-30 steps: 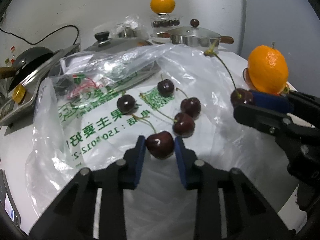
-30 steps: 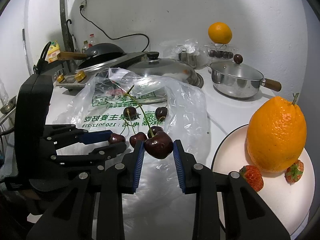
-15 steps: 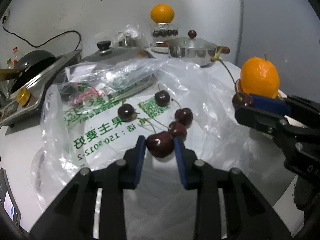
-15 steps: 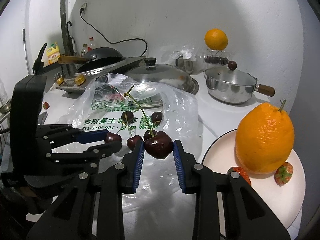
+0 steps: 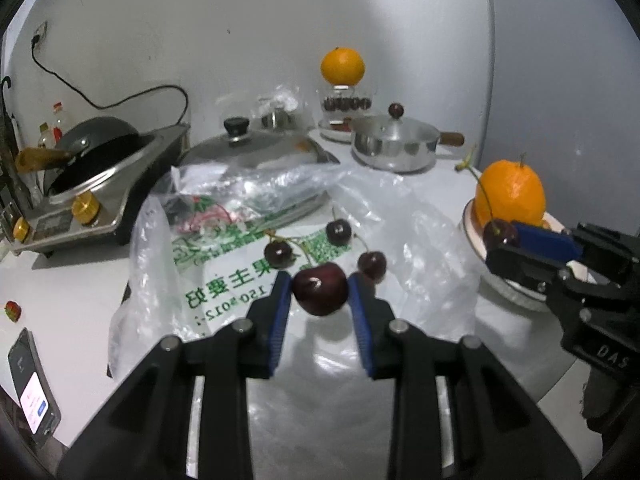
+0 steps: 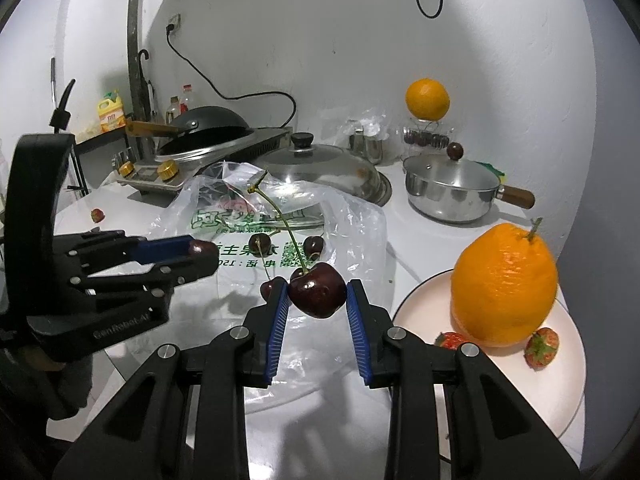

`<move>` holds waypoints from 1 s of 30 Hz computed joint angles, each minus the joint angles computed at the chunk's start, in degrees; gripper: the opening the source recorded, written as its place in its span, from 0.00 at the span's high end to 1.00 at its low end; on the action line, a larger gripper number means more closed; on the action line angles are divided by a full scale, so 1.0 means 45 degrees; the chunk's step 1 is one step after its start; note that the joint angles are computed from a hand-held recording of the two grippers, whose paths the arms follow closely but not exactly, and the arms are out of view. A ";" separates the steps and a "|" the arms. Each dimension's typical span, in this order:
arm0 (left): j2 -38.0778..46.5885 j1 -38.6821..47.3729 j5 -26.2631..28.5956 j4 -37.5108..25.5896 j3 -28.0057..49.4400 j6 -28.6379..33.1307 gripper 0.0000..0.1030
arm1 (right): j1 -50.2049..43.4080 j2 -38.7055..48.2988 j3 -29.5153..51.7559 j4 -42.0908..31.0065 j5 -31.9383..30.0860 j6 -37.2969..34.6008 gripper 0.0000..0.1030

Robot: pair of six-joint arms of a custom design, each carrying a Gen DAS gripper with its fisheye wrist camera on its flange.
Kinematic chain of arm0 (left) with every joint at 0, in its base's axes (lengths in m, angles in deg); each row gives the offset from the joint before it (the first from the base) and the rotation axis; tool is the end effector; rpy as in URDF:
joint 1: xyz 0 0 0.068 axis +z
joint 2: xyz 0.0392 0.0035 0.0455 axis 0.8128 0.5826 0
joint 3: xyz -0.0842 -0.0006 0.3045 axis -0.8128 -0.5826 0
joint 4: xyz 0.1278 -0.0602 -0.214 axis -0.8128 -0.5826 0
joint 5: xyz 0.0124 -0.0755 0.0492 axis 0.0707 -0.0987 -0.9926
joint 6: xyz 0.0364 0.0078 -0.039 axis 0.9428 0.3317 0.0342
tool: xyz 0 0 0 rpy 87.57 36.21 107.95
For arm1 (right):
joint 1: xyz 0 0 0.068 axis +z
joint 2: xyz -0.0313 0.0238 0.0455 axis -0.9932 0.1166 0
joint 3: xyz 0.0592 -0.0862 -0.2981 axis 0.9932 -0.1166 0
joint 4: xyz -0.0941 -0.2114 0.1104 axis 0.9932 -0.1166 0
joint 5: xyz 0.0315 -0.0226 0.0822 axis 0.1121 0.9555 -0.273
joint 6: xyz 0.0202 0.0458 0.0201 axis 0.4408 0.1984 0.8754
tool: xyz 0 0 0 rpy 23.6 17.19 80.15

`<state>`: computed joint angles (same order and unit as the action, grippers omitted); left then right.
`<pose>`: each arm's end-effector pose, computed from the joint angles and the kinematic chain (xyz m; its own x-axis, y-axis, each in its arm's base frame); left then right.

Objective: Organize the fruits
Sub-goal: 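Lift the cherries with both grippers and carry them over the white plate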

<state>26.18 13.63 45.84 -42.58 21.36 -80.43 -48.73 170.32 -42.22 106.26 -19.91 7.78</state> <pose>0.2351 -0.1806 0.1161 -0.5671 0.0897 -0.8187 0.1219 0.9922 0.0242 0.2215 0.1491 0.1505 -0.4762 -0.2338 -0.8477 -0.4742 0.8801 0.0236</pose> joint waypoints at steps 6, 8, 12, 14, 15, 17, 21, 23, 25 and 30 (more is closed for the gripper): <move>-0.0361 -0.0745 -0.0458 -0.0422 0.0246 -0.0050 0.70 | -0.0230 -0.0797 -0.0522 -0.0110 0.0085 -0.0075 0.69; -0.0374 -0.1008 -0.0602 -0.0612 0.0449 -0.0042 0.70 | -0.0410 -0.1105 -0.0761 -0.0108 0.0027 -0.0104 0.69; -0.0311 -0.1518 -0.0786 -0.1024 0.0922 -0.0056 0.70 | -0.0888 -0.1586 -0.1168 -0.0090 -0.0213 -0.0233 0.69; -0.0249 -0.1762 -0.0892 -0.1226 0.1166 -0.0080 0.70 | -0.1158 -0.1779 -0.1325 -0.0098 -0.0369 -0.0309 0.69; -0.0202 -0.1866 -0.0908 -0.1326 0.1311 -0.0081 0.70 | -0.1298 -0.1892 -0.1436 -0.0089 -0.0436 -0.0349 0.69; -0.0095 -0.2086 -0.0932 -0.1512 0.1612 -0.0058 0.70 | -0.1688 -0.2114 -0.1640 -0.0085 -0.0649 -0.0460 0.69; 0.0216 -0.2428 -0.0965 -0.1838 0.2220 -0.0046 0.70 | -0.2437 -0.2460 -0.1981 -0.0086 -0.1085 -0.0721 0.69; 0.0340 -0.2549 -0.0969 -0.2026 0.2492 -0.0035 0.70 | -0.2791 -0.2620 -0.2156 -0.0068 -0.1306 -0.0820 0.69; 0.0458 -0.2731 -0.1032 -0.2223 0.2754 -0.0056 0.70 | -0.3187 -0.2723 -0.2305 -0.0019 -0.1569 -0.0933 0.69; 0.0679 -0.3027 -0.1170 -0.2675 0.3277 -0.0084 0.70 | -0.4072 -0.2768 -0.2601 0.0210 -0.2260 -0.1191 0.69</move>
